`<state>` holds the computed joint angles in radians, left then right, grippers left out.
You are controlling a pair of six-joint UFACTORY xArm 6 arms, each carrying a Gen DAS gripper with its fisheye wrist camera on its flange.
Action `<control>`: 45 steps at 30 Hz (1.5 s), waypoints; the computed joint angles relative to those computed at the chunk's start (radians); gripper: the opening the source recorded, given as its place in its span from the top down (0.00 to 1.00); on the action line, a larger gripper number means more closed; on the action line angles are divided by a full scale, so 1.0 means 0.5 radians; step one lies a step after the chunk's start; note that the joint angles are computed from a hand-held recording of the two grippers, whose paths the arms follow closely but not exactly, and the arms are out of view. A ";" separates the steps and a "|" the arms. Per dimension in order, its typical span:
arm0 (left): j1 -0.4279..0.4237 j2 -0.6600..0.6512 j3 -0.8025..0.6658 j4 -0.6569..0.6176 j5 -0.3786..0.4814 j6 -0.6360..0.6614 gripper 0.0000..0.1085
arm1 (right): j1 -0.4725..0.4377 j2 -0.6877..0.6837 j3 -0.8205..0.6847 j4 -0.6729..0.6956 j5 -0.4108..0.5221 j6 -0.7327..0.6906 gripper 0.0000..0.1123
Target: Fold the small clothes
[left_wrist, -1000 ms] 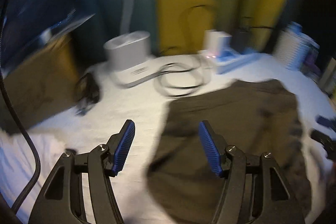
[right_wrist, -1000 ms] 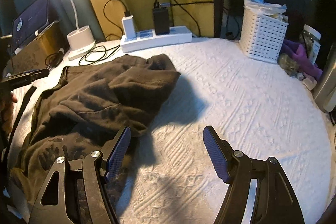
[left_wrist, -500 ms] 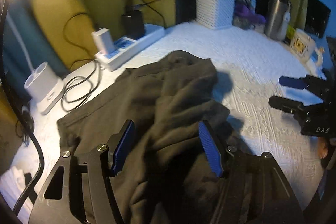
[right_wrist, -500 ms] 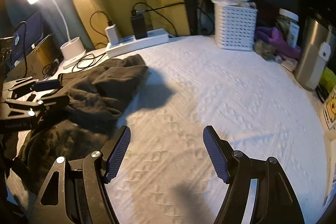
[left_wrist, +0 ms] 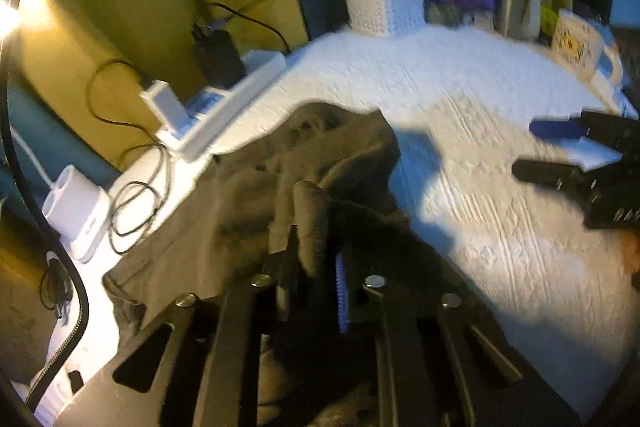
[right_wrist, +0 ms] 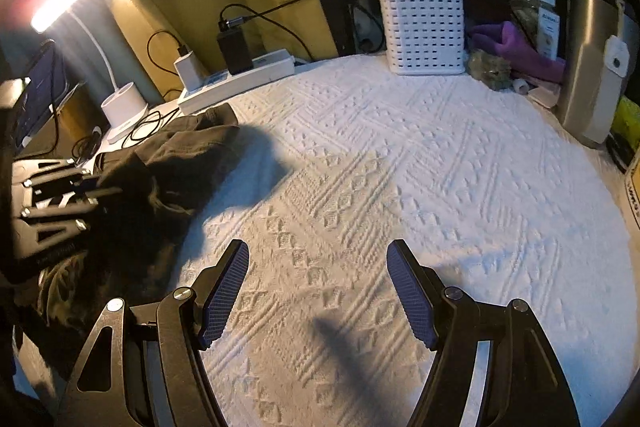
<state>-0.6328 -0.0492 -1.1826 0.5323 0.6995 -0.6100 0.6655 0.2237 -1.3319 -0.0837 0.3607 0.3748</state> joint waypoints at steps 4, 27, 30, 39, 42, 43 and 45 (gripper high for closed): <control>0.095 -0.160 0.120 0.001 -0.144 -0.168 0.91 | 0.021 0.082 -0.129 -0.019 0.053 -0.012 0.35; 0.617 -0.506 0.684 -0.935 -0.604 0.229 0.86 | 0.254 1.324 -2.130 0.200 0.864 -0.406 0.35; 0.621 -0.463 0.701 -1.035 -0.669 0.270 0.40 | 0.248 1.283 -2.065 0.158 0.845 -0.374 0.35; 0.573 -0.356 0.607 -1.265 -0.639 0.502 0.98 | 0.231 1.131 -1.817 0.112 0.751 -0.299 0.35; 0.594 -0.507 0.680 -0.952 -0.645 0.203 0.98 | 0.243 1.091 -1.756 0.122 0.705 -0.314 0.35; 0.612 -0.583 0.715 -0.880 -0.634 0.114 0.98 | 0.249 1.075 -1.731 0.130 0.685 -0.325 0.35; 0.637 -0.657 0.749 -0.809 -0.598 0.046 0.98 | 0.263 1.065 -1.710 0.149 0.674 -0.351 0.35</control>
<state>-0.3143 -0.3778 -0.8079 0.1277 0.4005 -0.5869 0.7970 0.7562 -2.1868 -0.0090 0.6975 0.1991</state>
